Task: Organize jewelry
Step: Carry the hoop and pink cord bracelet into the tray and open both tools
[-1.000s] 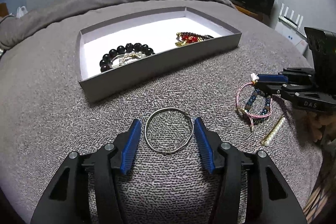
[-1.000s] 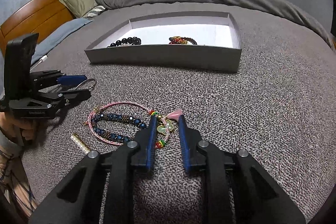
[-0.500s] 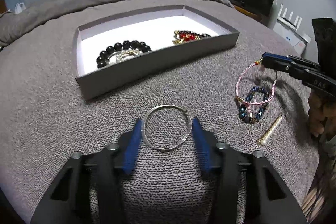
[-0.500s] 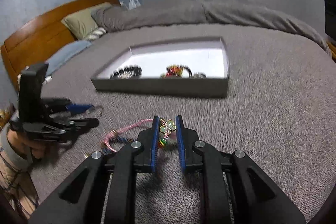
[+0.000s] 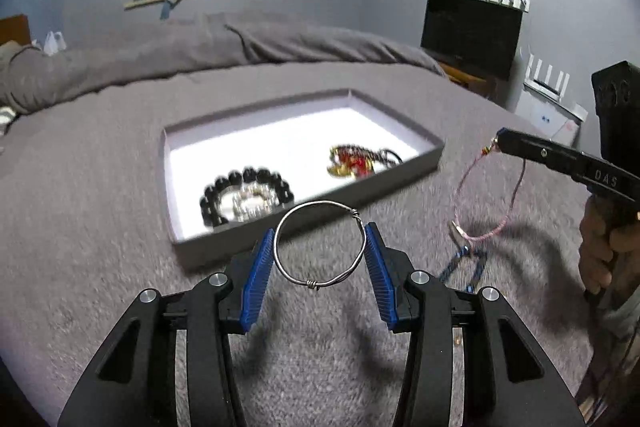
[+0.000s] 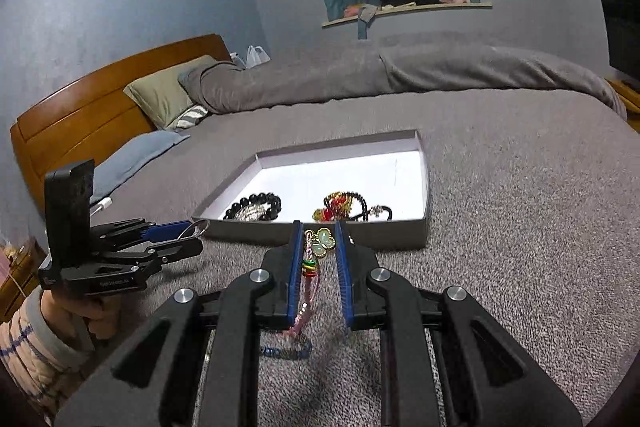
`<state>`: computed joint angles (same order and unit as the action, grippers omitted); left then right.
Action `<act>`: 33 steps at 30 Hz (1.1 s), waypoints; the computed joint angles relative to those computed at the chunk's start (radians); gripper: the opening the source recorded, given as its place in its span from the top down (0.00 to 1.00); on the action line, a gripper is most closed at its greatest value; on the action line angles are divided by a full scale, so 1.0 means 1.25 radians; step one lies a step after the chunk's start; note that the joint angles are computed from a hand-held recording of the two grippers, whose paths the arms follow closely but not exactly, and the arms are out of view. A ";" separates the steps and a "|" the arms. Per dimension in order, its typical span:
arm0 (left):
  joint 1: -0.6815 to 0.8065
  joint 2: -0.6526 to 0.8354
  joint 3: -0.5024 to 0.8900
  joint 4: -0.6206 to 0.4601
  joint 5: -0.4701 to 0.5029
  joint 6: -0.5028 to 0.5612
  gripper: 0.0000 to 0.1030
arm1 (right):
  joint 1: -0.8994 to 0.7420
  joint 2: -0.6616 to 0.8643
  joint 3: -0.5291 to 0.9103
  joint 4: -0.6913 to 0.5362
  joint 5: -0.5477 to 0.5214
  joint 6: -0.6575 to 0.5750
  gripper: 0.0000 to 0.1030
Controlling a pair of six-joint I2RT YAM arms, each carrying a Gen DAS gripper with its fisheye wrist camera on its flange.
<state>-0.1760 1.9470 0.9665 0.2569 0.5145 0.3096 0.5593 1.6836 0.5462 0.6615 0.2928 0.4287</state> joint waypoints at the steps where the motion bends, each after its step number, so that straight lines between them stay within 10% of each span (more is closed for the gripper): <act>1: -0.004 -0.002 0.001 0.012 -0.009 -0.009 0.54 | -0.001 0.000 0.003 0.000 0.003 0.000 0.85; 33: -0.071 0.186 0.287 -0.039 -0.135 -0.116 0.54 | -0.108 0.192 0.315 -0.078 -0.090 -0.020 0.85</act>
<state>-0.2648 2.1792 1.3259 0.2085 0.3457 0.1649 0.4248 1.9232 0.9403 0.5643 0.1798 0.4032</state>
